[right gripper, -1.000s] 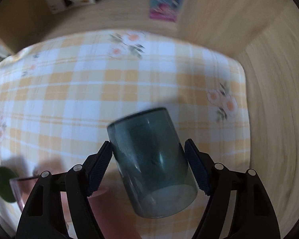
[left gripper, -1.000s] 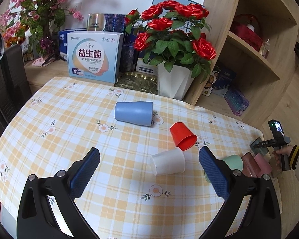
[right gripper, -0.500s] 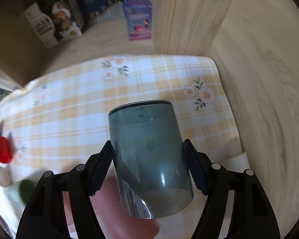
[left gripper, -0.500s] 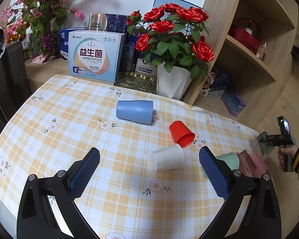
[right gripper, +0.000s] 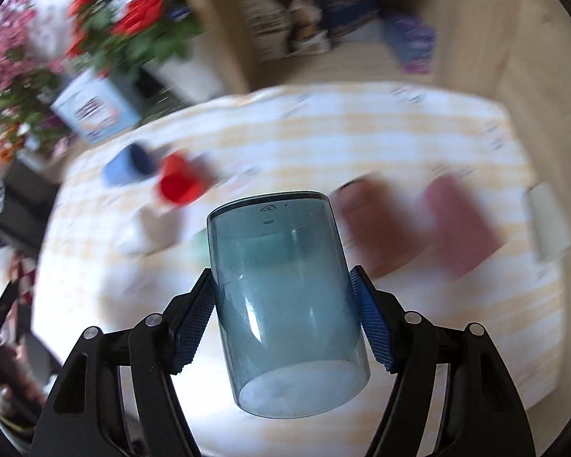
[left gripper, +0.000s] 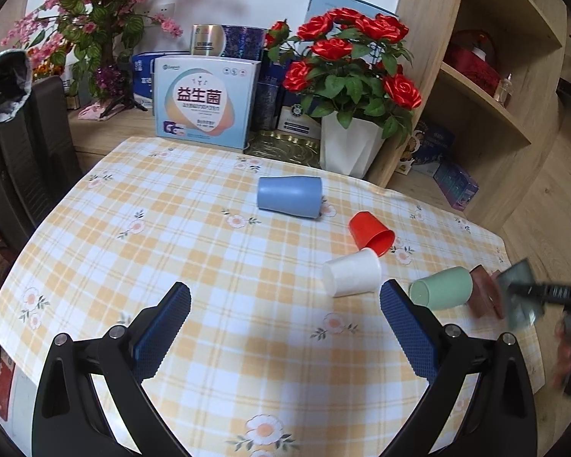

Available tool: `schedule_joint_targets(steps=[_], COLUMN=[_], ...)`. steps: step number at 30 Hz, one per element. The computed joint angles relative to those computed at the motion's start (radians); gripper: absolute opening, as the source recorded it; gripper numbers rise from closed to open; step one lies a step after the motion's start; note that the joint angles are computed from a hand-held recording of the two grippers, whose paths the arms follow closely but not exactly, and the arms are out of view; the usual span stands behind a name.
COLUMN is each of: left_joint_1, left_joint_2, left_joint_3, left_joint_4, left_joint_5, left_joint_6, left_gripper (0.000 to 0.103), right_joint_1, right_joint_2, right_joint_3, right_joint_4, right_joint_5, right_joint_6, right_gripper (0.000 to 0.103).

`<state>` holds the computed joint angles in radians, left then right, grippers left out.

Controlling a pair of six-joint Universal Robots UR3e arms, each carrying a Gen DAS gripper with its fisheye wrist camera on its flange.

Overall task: Flip cup upside down
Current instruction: 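Lift the dark grey-green cup with the right gripper and stand it on its base, then open the right gripper and pull it back from the cup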

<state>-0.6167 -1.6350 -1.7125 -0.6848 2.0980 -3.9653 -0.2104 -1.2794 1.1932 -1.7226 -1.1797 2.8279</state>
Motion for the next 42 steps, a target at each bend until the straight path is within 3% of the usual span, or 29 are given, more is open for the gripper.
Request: schedule_joint_targets(steps=[7, 15, 26, 33, 34, 36, 42], left_joint_1=[-0.011, -0.005, 0.009, 0.009, 0.008, 0.005, -0.009], left_joint_2=[0.081, 0.177, 0.157, 0.142, 0.139, 0.132, 0.106], left_joint_3=[-0.092, -0.182, -0.179, -0.164, -0.162, -0.154, -0.122], left_joint_4=[-0.021, -0.066, -0.059, -0.069, -0.07, -0.077, -0.1], left_joint_5=[0.019, 0.031, 0.004, -0.002, -0.003, -0.003, -0.004], left_joint_6=[-0.058, -0.114, -0.118, -0.122, -0.123, -0.126, -0.13], left_gripper=[0.097, 0.097, 0.097, 0.097, 0.097, 0.097, 0.097], right_joint_1=[0.198, 0.408, 0.449, 0.4, 0.388, 0.391, 0.373], right_joint_2=[-0.077, 0.03, 0.067, 0.032, 0.014, -0.007, -0.066], right_joint_3=[0.367, 0.35, 0.347, 0.424, 0.452, 0.469, 0.505], right_joint_4=[-0.254, -0.389, -0.444, -0.495, -0.522, -0.543, -0.543], right_joint_5=[0.108, 0.003, -0.095, -0.021, -0.001, -0.017, 0.011], right_joint_6=[0.299, 0.454, 0.465, 0.452, 0.444, 0.428, 0.384], right_gripper=[0.068, 0.068, 0.069, 0.07, 0.072, 0.089, 0.089])
